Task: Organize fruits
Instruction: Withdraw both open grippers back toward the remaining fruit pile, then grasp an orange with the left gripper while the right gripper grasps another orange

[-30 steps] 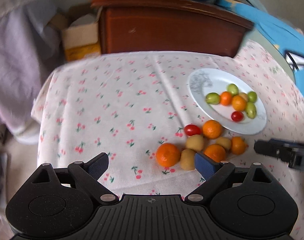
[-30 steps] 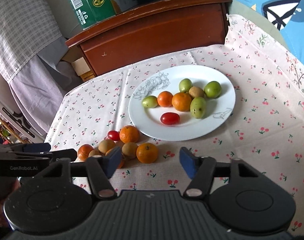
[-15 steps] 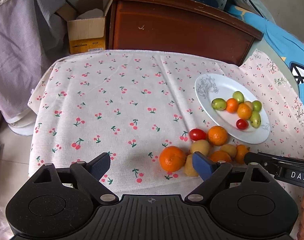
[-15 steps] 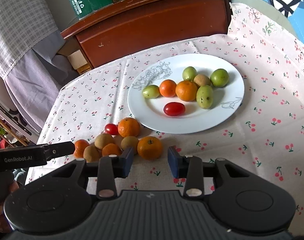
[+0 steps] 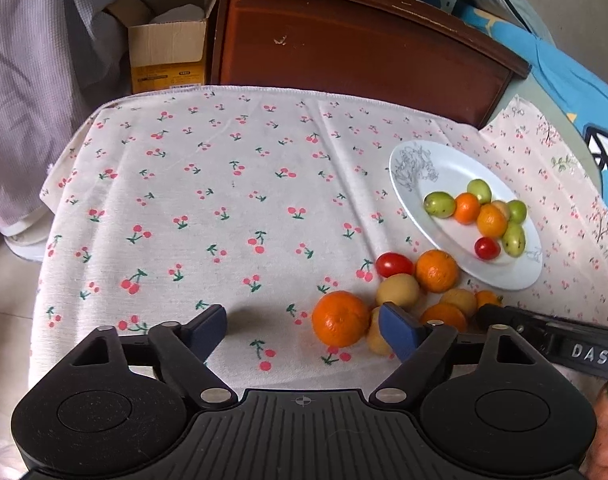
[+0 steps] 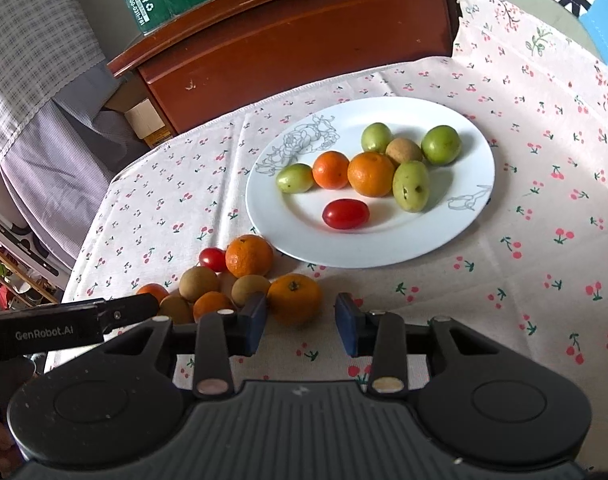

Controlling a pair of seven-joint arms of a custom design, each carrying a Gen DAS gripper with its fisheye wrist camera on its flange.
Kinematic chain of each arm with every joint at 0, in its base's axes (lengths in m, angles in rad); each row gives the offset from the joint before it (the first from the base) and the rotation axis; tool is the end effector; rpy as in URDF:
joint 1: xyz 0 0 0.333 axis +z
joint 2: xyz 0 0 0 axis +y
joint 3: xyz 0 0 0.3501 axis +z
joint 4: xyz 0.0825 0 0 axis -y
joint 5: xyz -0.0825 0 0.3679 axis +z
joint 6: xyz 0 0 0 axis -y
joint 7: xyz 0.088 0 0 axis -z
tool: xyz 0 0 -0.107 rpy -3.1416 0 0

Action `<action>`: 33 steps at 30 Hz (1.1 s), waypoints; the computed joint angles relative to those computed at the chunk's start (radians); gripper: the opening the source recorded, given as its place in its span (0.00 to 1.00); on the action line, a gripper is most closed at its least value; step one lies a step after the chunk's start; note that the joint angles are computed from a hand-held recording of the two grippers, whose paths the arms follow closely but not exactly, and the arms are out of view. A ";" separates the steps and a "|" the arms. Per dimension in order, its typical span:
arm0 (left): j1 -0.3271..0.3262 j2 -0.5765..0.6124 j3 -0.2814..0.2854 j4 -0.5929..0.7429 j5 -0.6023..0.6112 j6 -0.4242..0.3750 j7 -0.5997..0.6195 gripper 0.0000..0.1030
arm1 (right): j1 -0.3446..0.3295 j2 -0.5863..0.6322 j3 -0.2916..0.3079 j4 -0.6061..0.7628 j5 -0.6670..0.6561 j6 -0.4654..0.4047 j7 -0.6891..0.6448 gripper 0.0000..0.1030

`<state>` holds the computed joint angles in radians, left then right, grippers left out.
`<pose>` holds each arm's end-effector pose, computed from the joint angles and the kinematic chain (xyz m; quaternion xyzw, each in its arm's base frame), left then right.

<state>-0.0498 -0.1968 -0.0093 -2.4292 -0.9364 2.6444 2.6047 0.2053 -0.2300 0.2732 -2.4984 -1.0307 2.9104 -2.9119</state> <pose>0.4707 -0.0068 0.4603 -0.5411 0.7675 -0.3319 0.0894 0.3753 0.2590 0.4566 -0.5244 0.7608 -0.1763 0.3393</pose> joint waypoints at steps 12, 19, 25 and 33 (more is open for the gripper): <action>0.035 0.011 0.006 0.034 -0.046 -0.120 -0.025 0.43 | 0.009 0.008 -0.011 0.003 -0.021 0.009 0.010 0.29; 0.032 0.010 -0.001 0.027 -0.067 -0.107 0.010 0.44 | 0.004 0.008 -0.007 0.003 -0.012 0.013 0.014 0.29; 0.041 0.009 0.003 0.035 -0.076 -0.148 0.022 0.28 | 0.002 0.008 -0.006 0.002 -0.014 0.014 0.010 0.29; 0.030 -0.018 -0.006 0.007 -0.056 -0.101 0.031 0.25 | 0.002 0.008 -0.005 0.003 -0.009 0.013 0.005 0.29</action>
<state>-0.0193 -0.2145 -0.0156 -2.4222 -0.9928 2.5435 2.6355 0.2076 -0.2220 0.2677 -2.4951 -1.0402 2.9237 -2.9073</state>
